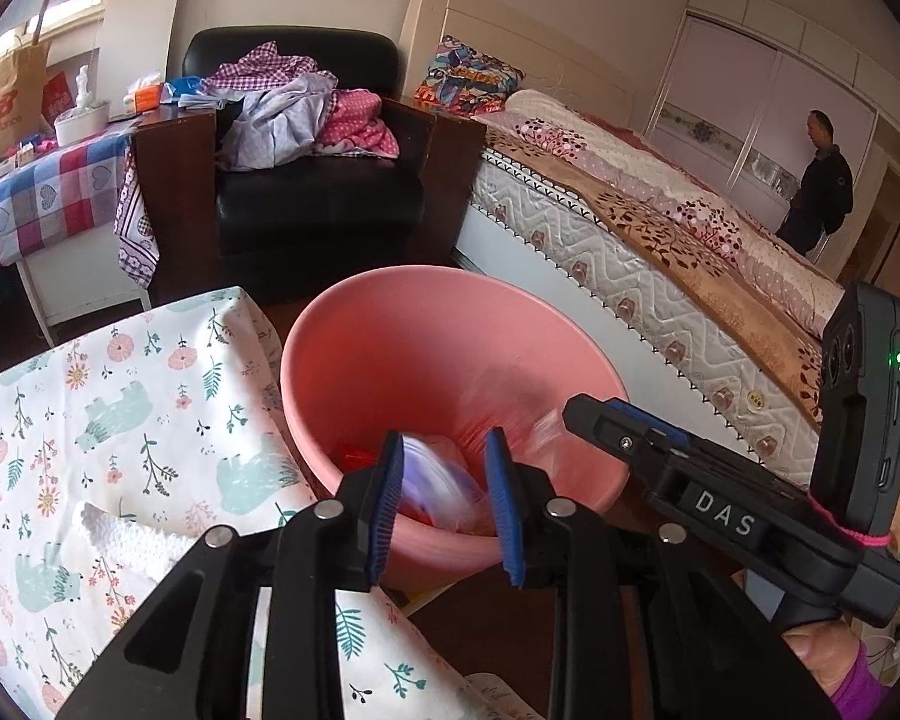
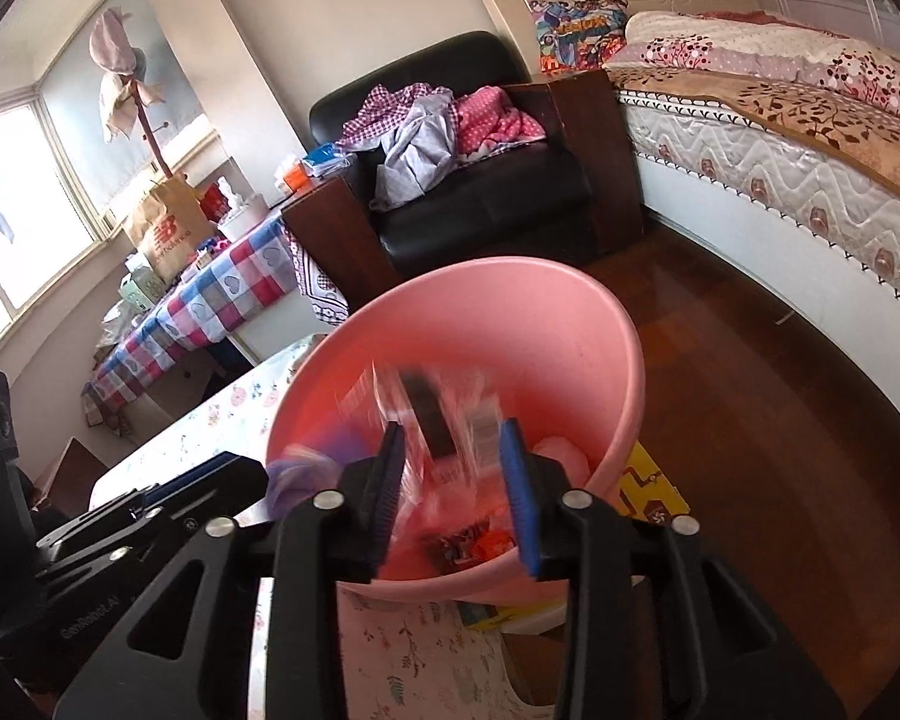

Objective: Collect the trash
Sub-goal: 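Open both grippers to drop the bundle and wrapper into the pink bucket, then move both grippers back over the yellow foam net and white styrofoam strip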

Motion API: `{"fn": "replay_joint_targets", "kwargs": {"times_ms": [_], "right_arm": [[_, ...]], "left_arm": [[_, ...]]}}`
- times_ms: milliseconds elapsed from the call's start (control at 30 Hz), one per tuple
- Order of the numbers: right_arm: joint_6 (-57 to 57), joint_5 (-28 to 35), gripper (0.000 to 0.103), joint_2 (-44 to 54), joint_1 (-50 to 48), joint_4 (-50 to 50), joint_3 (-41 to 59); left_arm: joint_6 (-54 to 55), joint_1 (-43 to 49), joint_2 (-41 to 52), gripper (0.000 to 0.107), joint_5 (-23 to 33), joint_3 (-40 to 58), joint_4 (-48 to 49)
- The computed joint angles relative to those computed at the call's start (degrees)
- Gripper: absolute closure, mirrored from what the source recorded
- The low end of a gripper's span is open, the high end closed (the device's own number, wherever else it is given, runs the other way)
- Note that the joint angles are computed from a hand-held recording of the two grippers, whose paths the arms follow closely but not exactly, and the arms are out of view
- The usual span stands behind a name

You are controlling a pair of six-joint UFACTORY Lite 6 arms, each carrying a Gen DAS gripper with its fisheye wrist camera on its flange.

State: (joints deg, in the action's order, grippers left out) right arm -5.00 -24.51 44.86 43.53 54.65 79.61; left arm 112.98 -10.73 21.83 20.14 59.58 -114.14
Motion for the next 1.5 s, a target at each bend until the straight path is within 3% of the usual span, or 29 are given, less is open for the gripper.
{"fn": "replay_joint_targets", "kwargs": {"times_ms": [333, 567, 633, 667, 933, 1200, 1333, 1500], "right_arm": [[0.1, -0.5, 0.068, -1.0, 0.3, -0.2, -1.3], [-6.1, -2.6, 0.067, -5.2, 3.4, 5.6, -3.9], [-9.3, -3.3, 0.064, -6.4, 4.7, 8.1, -4.3], [-9.8, -3.8, 0.056, -7.1, 5.4, 8.3, -4.7], [-14.4, -4.7, 0.053, -8.4, 10.2, 12.2, -3.9], [-22.2, -2.6, 0.053, -4.5, 14.4, 19.6, 2.3], [-27.0, -1.2, 0.053, -2.1, 16.1, 24.2, 5.8], [-37.5, 0.2, 0.053, 1.6, 17.5, 33.4, 11.7]], "left_arm": [[-5.6, 3.2, -3.6, 0.065, 2.5, -2.1, 4.4], [-9.2, 7.0, -12.0, 0.060, 4.5, -7.2, 9.5], [-8.8, 9.2, -16.0, 0.058, 5.5, -9.9, 10.7], [-8.6, 10.4, -17.9, 0.058, 5.9, -11.3, 11.3], [-13.3, 29.1, -30.1, 0.057, 15.0, -19.5, 26.5], [-7.7, 49.5, -32.9, 0.057, 26.4, -25.0, 38.1], [-1.4, 54.1, -30.5, 0.057, 26.2, -28.5, 40.1], [1.6, 51.8, -24.7, 0.057, 20.1, -30.4, 38.5]]}}
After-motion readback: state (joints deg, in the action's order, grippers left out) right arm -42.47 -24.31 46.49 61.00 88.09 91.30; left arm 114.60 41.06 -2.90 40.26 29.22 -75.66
